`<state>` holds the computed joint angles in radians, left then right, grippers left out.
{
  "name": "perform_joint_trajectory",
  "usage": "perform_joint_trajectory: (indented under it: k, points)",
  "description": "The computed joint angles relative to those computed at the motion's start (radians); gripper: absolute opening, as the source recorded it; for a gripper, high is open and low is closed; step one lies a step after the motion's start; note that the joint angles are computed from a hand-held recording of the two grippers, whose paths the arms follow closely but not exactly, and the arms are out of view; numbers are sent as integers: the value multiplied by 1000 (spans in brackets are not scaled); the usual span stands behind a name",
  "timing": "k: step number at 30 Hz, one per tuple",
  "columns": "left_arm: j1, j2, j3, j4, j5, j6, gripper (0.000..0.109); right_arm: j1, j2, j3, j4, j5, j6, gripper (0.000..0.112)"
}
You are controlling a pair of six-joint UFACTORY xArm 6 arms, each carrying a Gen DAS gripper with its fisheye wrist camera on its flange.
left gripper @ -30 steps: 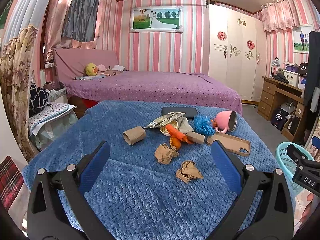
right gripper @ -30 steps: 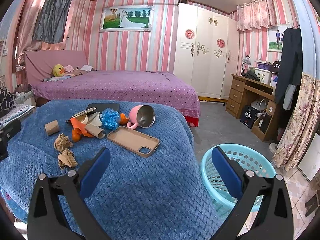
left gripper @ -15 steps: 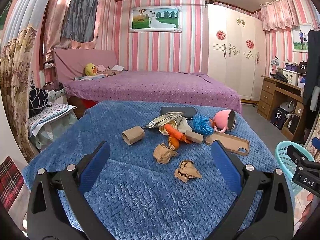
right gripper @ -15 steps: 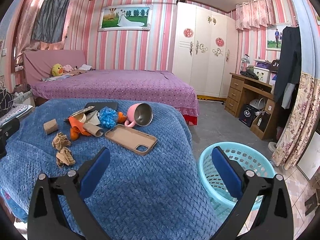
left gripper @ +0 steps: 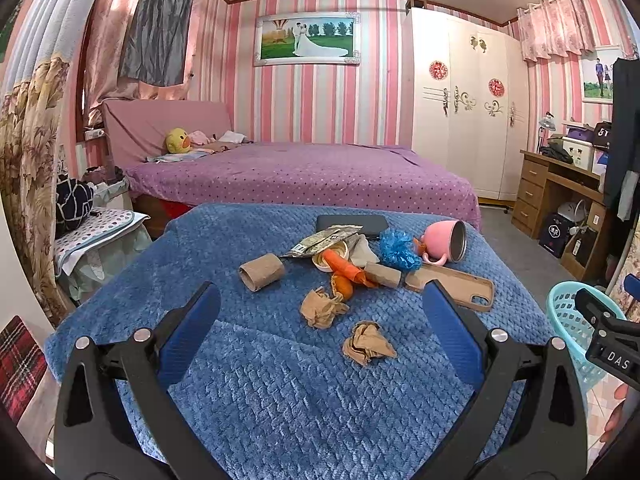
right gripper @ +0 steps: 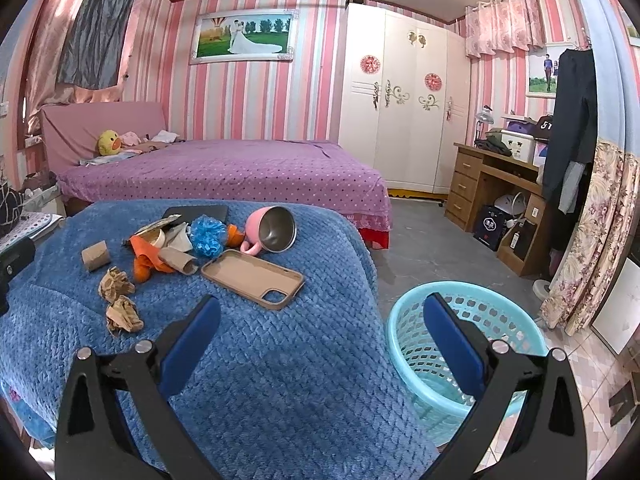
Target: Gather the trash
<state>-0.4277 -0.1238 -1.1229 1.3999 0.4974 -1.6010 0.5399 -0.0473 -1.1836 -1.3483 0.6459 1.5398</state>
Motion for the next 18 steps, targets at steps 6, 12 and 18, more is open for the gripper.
perform_joint_trajectory:
  k: [6, 12, 18]
  points:
    - [-3, 3, -5, 0, -2, 6, 98, -2, -2, 1, 2, 3, 1, 99]
    - [1, 1, -3, -9, -7, 13, 98, -5, -4, 6, 0, 2, 7, 99]
    - [2, -1, 2, -8, -7, 10, 98, -5, 0, 10, 2, 4, 13, 99]
